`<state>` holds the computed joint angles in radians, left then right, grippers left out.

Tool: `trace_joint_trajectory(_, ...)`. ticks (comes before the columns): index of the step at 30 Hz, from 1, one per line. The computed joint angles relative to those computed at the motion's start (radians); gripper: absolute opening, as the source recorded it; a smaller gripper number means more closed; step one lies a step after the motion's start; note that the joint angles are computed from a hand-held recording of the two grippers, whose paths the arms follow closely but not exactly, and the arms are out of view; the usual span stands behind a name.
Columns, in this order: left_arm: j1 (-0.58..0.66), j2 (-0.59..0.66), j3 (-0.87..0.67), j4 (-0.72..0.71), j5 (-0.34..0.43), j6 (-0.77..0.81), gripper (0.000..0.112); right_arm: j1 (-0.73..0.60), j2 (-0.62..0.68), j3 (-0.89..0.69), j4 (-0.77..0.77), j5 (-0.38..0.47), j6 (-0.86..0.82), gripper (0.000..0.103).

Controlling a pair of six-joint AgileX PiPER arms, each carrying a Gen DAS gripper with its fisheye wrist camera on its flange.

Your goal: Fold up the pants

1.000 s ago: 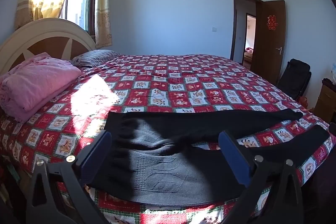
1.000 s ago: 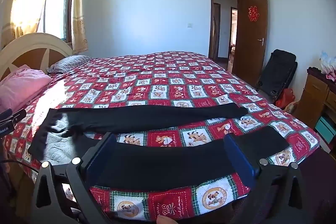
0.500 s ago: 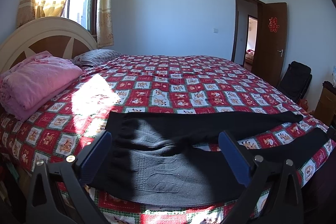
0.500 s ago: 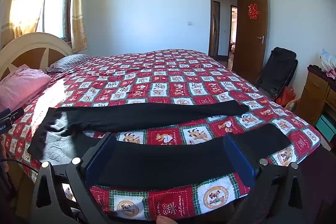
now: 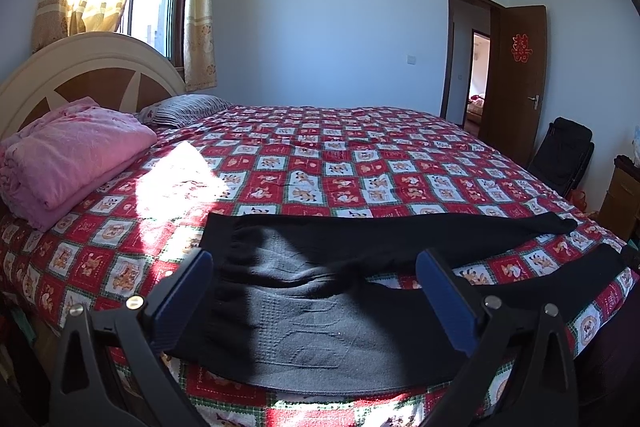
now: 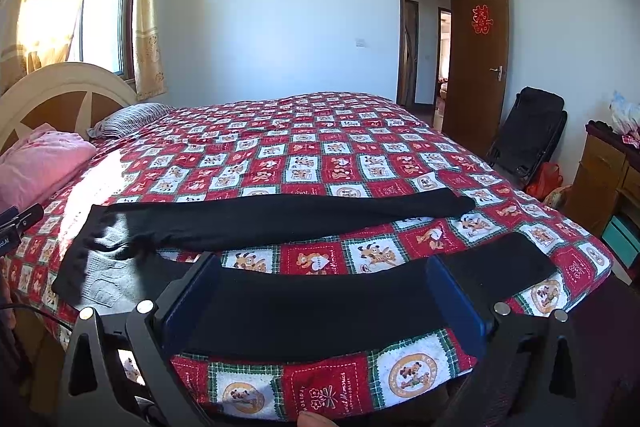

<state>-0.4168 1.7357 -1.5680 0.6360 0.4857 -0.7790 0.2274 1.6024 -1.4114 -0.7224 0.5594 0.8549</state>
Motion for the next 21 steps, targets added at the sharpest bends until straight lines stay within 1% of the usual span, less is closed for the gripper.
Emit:
trace_joint_trajectory(8,-0.011,0.017,-0.021,0.022,0.017,-0.024,0.103,0.0,0.001,0.008,-0.001,-0.007,0.001,0.102)
trace_joint_trajectory(9,-0.003,0.003,-0.003,0.018,0.006,-0.017,0.103,0.001,0.002,0.005,-0.002,-0.004,0.0,0.102)
trace_joint_trajectory(13,-0.003,0.006,-0.005,0.018,0.004,-0.017,0.103,0.0,0.003,0.008,0.001,-0.009,0.0,0.102)
trace_joint_trajectory(21,-0.009,0.012,-0.011,0.035,0.014,-0.037,0.103,0.001,0.004,0.008,0.003,-0.006,-0.002,0.102)
